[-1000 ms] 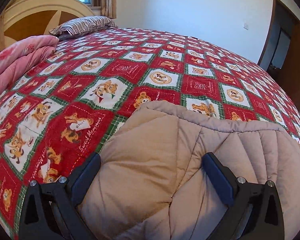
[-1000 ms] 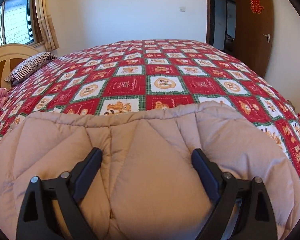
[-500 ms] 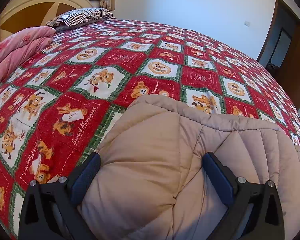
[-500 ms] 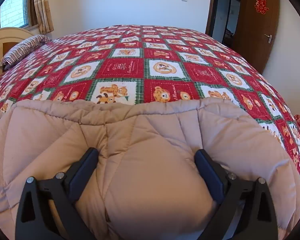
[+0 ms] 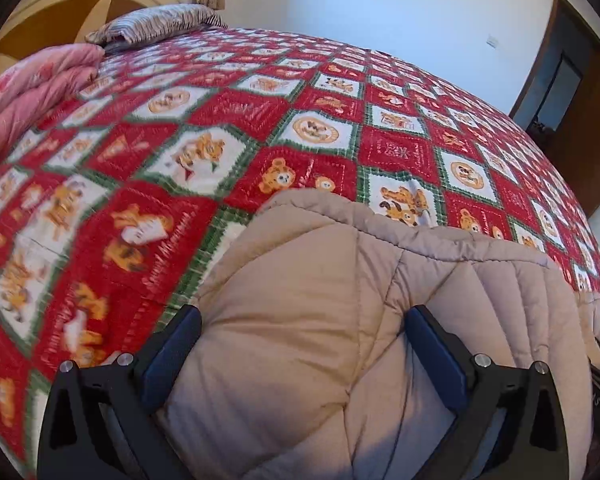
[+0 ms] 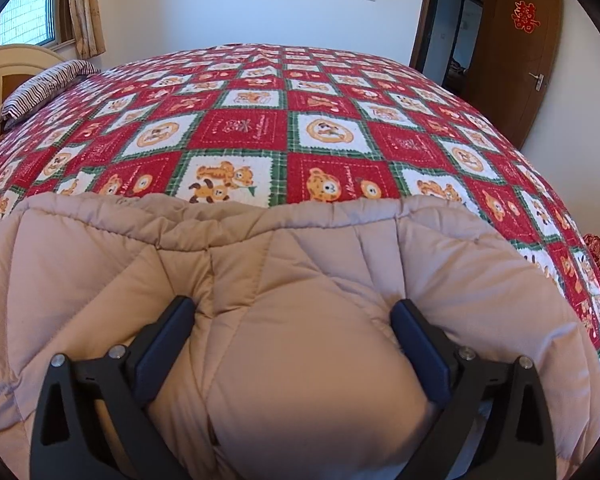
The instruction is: Fold large clothes
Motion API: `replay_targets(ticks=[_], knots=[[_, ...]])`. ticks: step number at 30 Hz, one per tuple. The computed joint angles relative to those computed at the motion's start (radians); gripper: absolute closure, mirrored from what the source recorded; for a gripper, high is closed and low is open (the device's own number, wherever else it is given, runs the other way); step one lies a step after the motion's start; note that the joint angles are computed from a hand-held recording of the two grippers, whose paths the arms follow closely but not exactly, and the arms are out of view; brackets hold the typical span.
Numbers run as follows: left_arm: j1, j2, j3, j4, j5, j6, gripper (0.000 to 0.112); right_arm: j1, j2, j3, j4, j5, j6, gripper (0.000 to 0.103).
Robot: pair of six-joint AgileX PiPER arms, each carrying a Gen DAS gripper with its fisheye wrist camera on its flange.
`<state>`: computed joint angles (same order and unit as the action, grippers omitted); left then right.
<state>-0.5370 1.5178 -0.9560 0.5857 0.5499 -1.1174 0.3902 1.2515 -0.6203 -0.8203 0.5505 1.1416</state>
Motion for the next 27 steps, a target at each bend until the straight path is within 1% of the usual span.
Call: replay_targets(ticks=[1,3,4,5,6,7,8,9,10,12,13,15,16,17,18,19,21,24,27], knots=[[-0.04,-0.023,-0.005,0.066,0.056,-0.055,0.01,-0.003,-0.005,-0.005,0.023,0.002,-0.029,0.002],[-0.121,-0.078,0.013,0.217,0.122,-0.183,0.01,-0.024,-0.038,-0.015,0.115,0.007,-0.137,0.002],[-0.154,-0.099,0.016,0.266,0.143,-0.217,0.01,-0.007,-0.07,-0.017,0.12,0.038,-0.137,0.003],[-0.191,-0.117,0.006,0.294,0.166,-0.231,0.01,0.027,-0.102,-0.018,0.093,0.072,-0.098,0.003],[-0.205,-0.116,-0.013,0.283,0.176,-0.211,0.01,0.075,-0.136,-0.016,0.051,0.104,-0.033,0.003],[-0.212,-0.103,-0.047,0.239,0.192,-0.167,0.01,0.132,-0.171,-0.026,0.03,0.137,0.014,0.003],[-0.211,-0.092,-0.065,0.221,0.201,-0.147,0.01,0.17,-0.181,-0.045,0.043,0.155,0.02,0.003],[-0.219,-0.062,-0.103,0.196,0.239,-0.125,0.01,0.192,-0.179,-0.064,0.059,0.163,0.017,0.003],[-0.223,-0.038,-0.123,0.183,0.254,-0.103,0.01,0.223,-0.168,-0.088,0.069,0.172,0.02,0.003],[-0.233,-0.001,-0.127,0.208,0.265,-0.106,0.01,0.289,-0.119,-0.128,0.053,0.196,0.031,0.003],[-0.233,0.012,-0.116,0.219,0.259,-0.121,0.01,0.315,-0.097,-0.133,0.021,0.208,0.058,0.003],[-0.212,0.003,-0.075,0.202,0.203,-0.134,0.01,0.348,-0.04,-0.13,-0.037,0.228,0.115,0.003],[-0.195,-0.006,-0.055,0.196,0.167,-0.145,0.01,0.341,-0.028,-0.118,-0.039,0.214,0.124,0.003],[-0.179,-0.018,-0.03,0.195,0.126,-0.165,0.01,0.323,-0.021,-0.098,-0.036,0.181,0.137,0.003],[-0.173,-0.025,-0.009,0.203,0.097,-0.191,0.01,0.308,-0.019,-0.075,-0.049,0.148,0.161,0.002],[-0.17,-0.023,0.001,0.216,0.083,-0.211,0.01,0.311,-0.023,-0.06,-0.066,0.14,0.185,0.002],[-0.189,-0.013,0.017,0.274,0.082,-0.28,0.01,0.324,-0.013,-0.054,-0.095,0.144,0.217,0.001],[-0.214,0.005,0.018,0.328,0.103,-0.342,0.01,0.337,0.011,-0.051,-0.124,0.147,0.248,0.0],[-0.22,0.025,0.008,0.331,0.117,-0.343,0.01,0.316,0.027,-0.046,-0.118,0.117,0.245,0.0]])
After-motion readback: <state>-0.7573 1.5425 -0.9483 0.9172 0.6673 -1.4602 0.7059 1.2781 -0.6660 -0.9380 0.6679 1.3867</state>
